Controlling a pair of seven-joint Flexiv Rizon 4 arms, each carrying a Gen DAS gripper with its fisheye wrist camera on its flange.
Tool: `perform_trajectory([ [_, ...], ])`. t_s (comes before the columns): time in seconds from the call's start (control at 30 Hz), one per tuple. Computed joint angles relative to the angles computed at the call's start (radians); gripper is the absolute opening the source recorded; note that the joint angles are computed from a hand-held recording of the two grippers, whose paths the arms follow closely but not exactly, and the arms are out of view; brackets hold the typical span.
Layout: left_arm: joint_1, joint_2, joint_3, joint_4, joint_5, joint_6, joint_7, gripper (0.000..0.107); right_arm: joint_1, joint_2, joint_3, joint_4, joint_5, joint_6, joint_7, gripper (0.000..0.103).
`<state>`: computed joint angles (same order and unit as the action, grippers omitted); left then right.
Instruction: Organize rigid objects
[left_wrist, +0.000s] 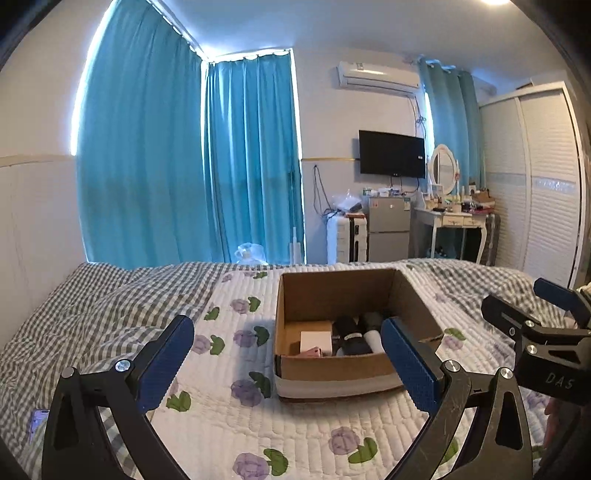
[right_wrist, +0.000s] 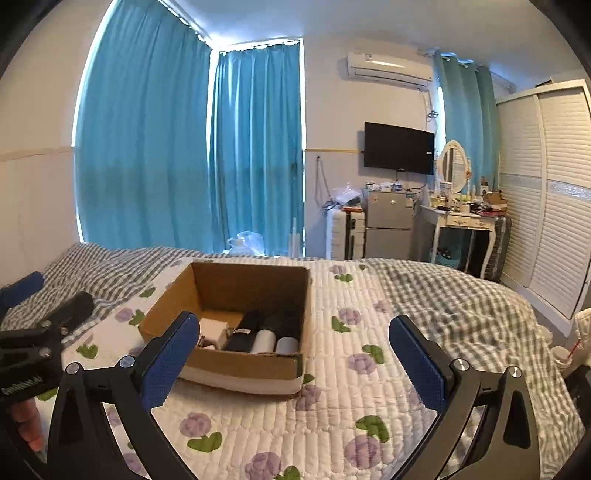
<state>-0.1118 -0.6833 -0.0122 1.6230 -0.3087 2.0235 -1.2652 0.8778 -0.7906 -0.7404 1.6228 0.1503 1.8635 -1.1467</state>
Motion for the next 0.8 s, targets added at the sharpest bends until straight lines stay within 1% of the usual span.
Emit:
perform_trajectory([
  [0.07,-0.004,-0.004,0.005,-0.005,-0.008,-0.028,0.005,0.103,-0.011,-0.003,0.013,-0.007,-0.006,-0.007,0.001,0.103],
  [0.2,-0.014,-0.004,0.019,-0.001,-0.018,-0.036,0.005,0.103,0.003,-0.016,-0.009,-0.003,-0.007,-0.01,0.006,0.103],
  [0.33,-0.001,0.007,0.005,0.008,-0.01,-0.047,-0.005,0.103,0.013,-0.02,-0.024,0.002,-0.012,-0.02,0.013,0.103],
  [0.5,-0.001,0.01,0.009,0.008,-0.011,-0.048,-0.017,0.103,0.017,-0.023,-0.032,0.004,-0.022,-0.023,0.023,0.103],
  [0.57,0.019,0.014,-0.013,0.01,0.003,-0.061,-0.025,0.103,0.018,-0.025,-0.035,0.004,-0.023,-0.026,0.028,0.103],
  [0.63,0.026,0.016,-0.018,0.012,0.012,-0.067,-0.034,0.103,0.017,-0.025,-0.036,0.004,-0.033,-0.029,0.026,0.103],
  [0.73,0.015,0.016,-0.002,0.01,0.011,-0.071,-0.036,0.103,0.033,-0.039,-0.064,0.007,-0.024,-0.017,0.029,0.103],
  [0.8,0.012,0.015,0.003,0.01,0.011,-0.075,-0.037,0.103,0.027,-0.036,-0.054,0.004,-0.025,-0.02,0.027,0.103],
])
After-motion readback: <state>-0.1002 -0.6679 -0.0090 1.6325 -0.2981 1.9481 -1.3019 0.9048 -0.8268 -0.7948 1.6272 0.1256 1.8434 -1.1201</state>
